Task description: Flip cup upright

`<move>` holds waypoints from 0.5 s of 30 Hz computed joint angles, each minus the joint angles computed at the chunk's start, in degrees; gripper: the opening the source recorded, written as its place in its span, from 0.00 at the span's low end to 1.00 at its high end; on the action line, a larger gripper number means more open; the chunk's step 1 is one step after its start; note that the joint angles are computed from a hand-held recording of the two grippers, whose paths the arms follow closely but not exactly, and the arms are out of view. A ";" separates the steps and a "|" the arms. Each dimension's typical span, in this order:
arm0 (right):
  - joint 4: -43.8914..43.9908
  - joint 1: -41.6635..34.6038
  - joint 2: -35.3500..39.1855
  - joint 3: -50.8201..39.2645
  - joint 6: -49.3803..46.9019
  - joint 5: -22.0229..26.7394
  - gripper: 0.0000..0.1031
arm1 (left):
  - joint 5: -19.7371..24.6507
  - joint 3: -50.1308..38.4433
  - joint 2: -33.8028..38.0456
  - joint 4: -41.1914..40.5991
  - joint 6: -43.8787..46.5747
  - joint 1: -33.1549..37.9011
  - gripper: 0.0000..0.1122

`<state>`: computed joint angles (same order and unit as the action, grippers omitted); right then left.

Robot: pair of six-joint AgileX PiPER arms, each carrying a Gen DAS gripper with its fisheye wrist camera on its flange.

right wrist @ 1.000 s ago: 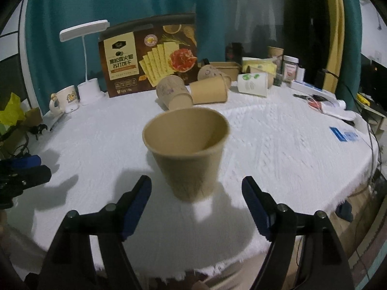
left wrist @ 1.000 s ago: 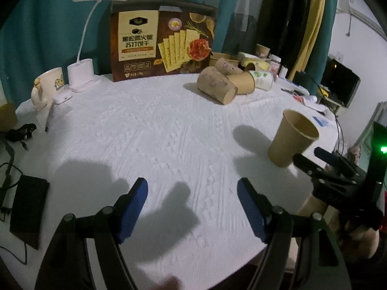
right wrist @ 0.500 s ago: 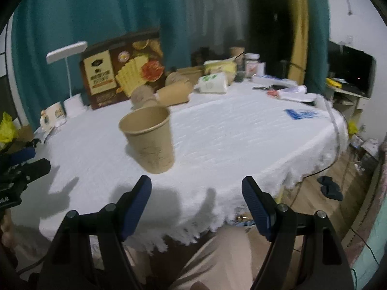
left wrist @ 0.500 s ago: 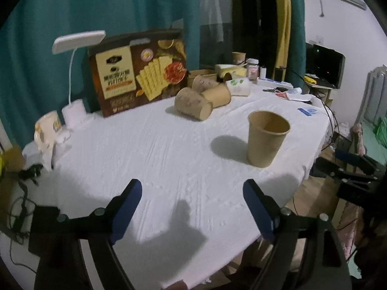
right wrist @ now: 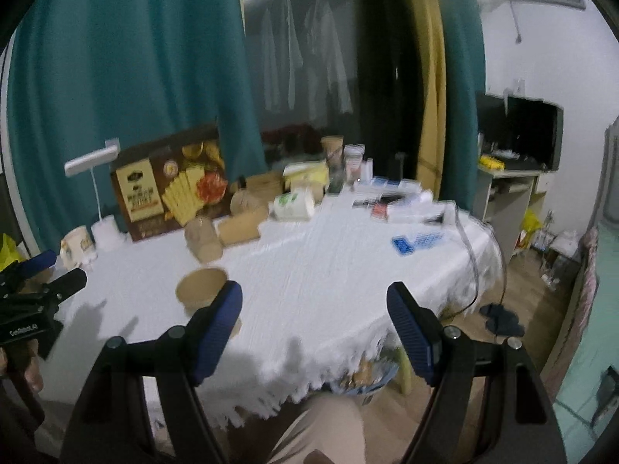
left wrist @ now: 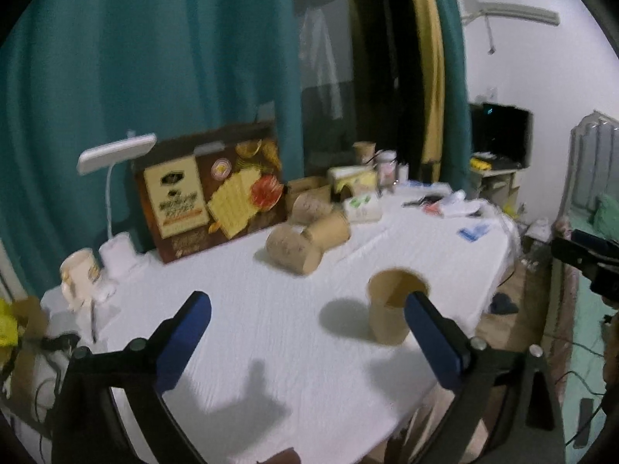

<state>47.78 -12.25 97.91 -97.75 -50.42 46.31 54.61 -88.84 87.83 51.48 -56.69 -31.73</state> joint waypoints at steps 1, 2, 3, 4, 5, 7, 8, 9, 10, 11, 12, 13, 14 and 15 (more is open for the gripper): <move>0.34 -0.34 -0.31 -1.03 0.10 0.48 0.73 | -0.28 -1.03 -0.05 0.19 0.87 -0.17 0.89; 0.75 -0.63 -0.64 -1.85 0.09 0.83 0.74 | 0.00 -2.23 -0.22 2.03 1.15 -0.92 0.89; 1.33 -0.92 -1.12 -2.60 -0.19 1.03 0.75 | 0.50 -2.99 -0.27 3.62 0.96 -1.58 0.89; 1.93 -1.14 -1.64 -3.24 -0.53 1.20 0.76 | 0.77 -3.76 -0.41 4.93 0.99 -2.06 0.89; 2.58 -1.42 -2.06 -3.97 -0.82 1.61 0.77 | 0.47 -4.38 -0.97 6.25 0.77 -2.52 0.89; 3.92 -1.76 -2.94 -5.50 -1.09 2.54 0.78 | -0.65 -4.67 -2.06 7.22 0.35 -2.81 0.89; 4.94 -2.00 -3.49 -6.09 -1.51 3.04 0.79 | -1.54 -4.26 -3.10 8.61 -0.41 -3.17 0.89; 6.11 -2.23 -4.00 -6.55 -1.92 3.61 0.80 | -1.73 -3.82 -3.76 10.17 -1.14 -3.75 0.89; 7.41 -2.42 -4.58 -6.52 -2.54 4.18 0.80 | -1.79 -3.00 -4.62 12.87 -2.37 -4.77 0.89; 8.94 -2.73 -5.15 -6.58 -3.24 5.05 0.82 | -1.79 -2.59 -5.25 14.70 -2.91 -5.62 0.89; 9.89 -2.71 -5.59 -6.61 -3.55 5.43 0.86 | -1.84 -2.19 -5.81 15.87 -3.26 -6.28 0.89; 10.94 -2.68 -6.12 -6.46 -3.92 5.58 0.88 | -1.99 -1.83 -6.33 16.66 -3.59 -6.71 0.89; 12.01 -2.57 -6.65 -6.13 -4.36 5.47 0.91 | -2.53 -1.28 -7.19 16.98 -4.05 -6.91 0.89; 12.45 -2.22 -6.97 -5.87 -4.46 5.18 0.93 | -3.10 -1.26 -7.55 16.33 -4.00 -6.51 0.89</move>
